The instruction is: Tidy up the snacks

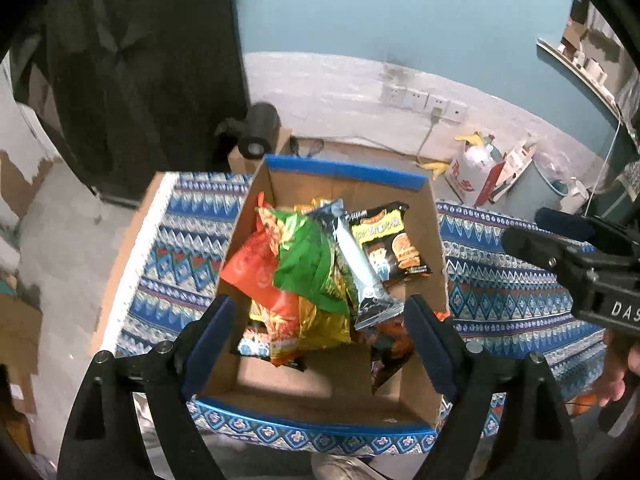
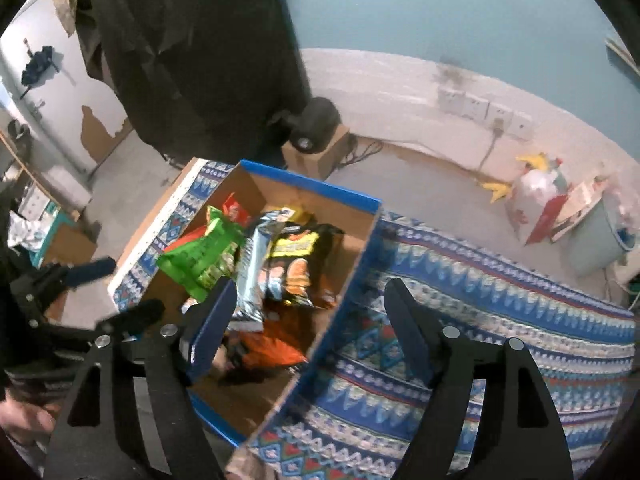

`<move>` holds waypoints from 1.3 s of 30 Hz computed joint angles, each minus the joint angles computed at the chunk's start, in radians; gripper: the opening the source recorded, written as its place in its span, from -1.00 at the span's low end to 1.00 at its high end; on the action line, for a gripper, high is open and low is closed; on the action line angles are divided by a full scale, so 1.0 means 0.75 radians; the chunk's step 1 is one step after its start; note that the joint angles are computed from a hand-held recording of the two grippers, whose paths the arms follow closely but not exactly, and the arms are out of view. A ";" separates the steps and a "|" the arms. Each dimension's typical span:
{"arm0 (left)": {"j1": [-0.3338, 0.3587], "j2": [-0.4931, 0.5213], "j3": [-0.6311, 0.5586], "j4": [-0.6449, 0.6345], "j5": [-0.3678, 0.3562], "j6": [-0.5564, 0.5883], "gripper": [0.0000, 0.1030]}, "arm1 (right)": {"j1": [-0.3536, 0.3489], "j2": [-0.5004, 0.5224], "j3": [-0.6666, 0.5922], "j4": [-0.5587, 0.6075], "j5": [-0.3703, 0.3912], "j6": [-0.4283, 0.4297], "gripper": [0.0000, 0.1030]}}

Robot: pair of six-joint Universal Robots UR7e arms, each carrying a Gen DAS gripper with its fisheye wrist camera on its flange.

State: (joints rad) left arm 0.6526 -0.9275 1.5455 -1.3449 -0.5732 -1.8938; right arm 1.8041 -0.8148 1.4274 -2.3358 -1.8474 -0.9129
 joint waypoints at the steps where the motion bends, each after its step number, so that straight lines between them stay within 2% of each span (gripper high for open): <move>1: -0.006 0.014 -0.024 0.045 0.008 -0.019 0.70 | -0.004 -0.012 0.009 -0.010 0.004 -0.010 0.49; 5: -0.031 0.079 -0.131 0.236 0.029 -0.100 0.74 | -0.021 -0.059 0.040 -0.043 0.034 -0.045 0.49; 10: -0.050 0.138 -0.218 0.386 0.040 -0.174 0.89 | -0.038 -0.126 0.108 -0.139 0.071 -0.126 0.50; 16: -0.061 0.210 -0.327 0.558 0.050 -0.251 0.94 | -0.059 -0.171 0.120 -0.130 0.118 -0.139 0.51; 35: -0.058 0.228 -0.347 0.513 0.014 -0.239 0.95 | -0.083 -0.185 0.092 -0.103 0.129 -0.142 0.51; 39: -0.057 0.211 -0.320 0.454 0.014 -0.216 0.95 | -0.080 -0.183 0.087 -0.098 0.128 -0.144 0.51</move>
State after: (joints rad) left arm 0.6095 -0.7690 1.3056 -1.0042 -0.5626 -2.0555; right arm 1.7438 -0.9517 1.4930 -2.4092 -1.7513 -1.0208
